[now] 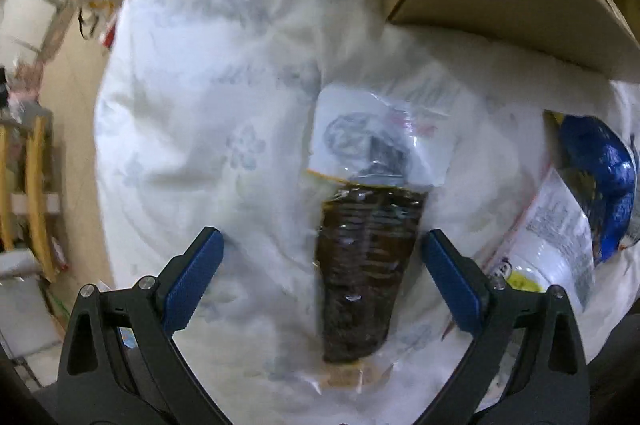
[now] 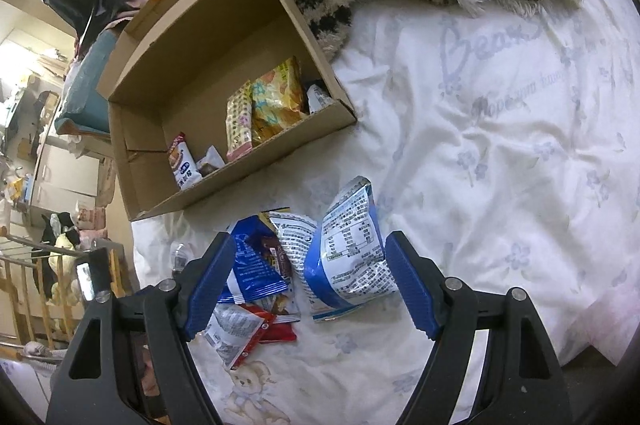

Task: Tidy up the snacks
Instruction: 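Reach the left gripper down and grasp the brown jerky packet, then grasp the blue-and-white chip bag with the right gripper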

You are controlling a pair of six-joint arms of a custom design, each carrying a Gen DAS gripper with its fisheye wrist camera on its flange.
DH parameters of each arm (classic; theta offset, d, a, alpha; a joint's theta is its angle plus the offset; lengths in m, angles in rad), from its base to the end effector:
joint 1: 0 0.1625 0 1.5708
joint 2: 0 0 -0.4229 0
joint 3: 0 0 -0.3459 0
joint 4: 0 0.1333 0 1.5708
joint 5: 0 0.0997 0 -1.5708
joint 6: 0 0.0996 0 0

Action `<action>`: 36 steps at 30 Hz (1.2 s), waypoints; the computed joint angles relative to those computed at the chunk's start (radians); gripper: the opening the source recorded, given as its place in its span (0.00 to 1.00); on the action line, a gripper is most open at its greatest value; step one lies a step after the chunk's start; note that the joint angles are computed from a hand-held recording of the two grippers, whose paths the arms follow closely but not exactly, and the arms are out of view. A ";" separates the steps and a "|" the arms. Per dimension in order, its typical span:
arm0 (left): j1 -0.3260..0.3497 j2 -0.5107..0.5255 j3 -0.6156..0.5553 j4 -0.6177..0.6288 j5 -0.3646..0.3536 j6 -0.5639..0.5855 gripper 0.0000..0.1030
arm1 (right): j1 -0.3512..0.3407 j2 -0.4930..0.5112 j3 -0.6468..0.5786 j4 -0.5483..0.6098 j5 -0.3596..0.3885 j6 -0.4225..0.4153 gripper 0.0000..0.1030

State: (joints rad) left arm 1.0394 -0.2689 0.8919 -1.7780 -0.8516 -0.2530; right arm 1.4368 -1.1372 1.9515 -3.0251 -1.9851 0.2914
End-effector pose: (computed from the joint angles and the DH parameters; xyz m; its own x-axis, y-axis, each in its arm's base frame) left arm -0.2083 -0.7470 -0.0358 -0.6134 0.3938 -0.6846 0.3202 0.9164 0.2402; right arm 0.0190 -0.5570 0.2811 -0.8074 0.5737 0.1377 0.3540 0.6578 -0.6648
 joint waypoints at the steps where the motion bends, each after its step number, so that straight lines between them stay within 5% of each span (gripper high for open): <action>1: 0.003 0.005 -0.011 0.010 -0.010 -0.004 0.99 | 0.000 0.000 0.000 0.003 0.000 0.001 0.77; 11: 0.001 0.022 -0.015 0.025 -0.012 0.043 1.00 | 0.000 -0.004 0.003 -0.002 0.015 -0.005 0.77; 14: -0.001 0.025 -0.023 0.035 -0.024 0.036 0.92 | 0.003 -0.001 0.001 0.000 0.012 -0.007 0.77; 19: -0.014 0.020 -0.009 -0.004 -0.042 0.087 0.61 | 0.004 0.000 -0.002 0.004 0.001 -0.005 0.77; 36: -0.055 -0.105 0.138 -0.108 -0.085 0.098 0.50 | 0.018 -0.022 0.036 -0.032 -0.045 0.009 0.77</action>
State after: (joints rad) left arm 0.9846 -0.3736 1.0298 -1.8855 -0.9365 -0.1552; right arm 1.4549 -1.1589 1.9878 -3.0566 -2.0296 0.3004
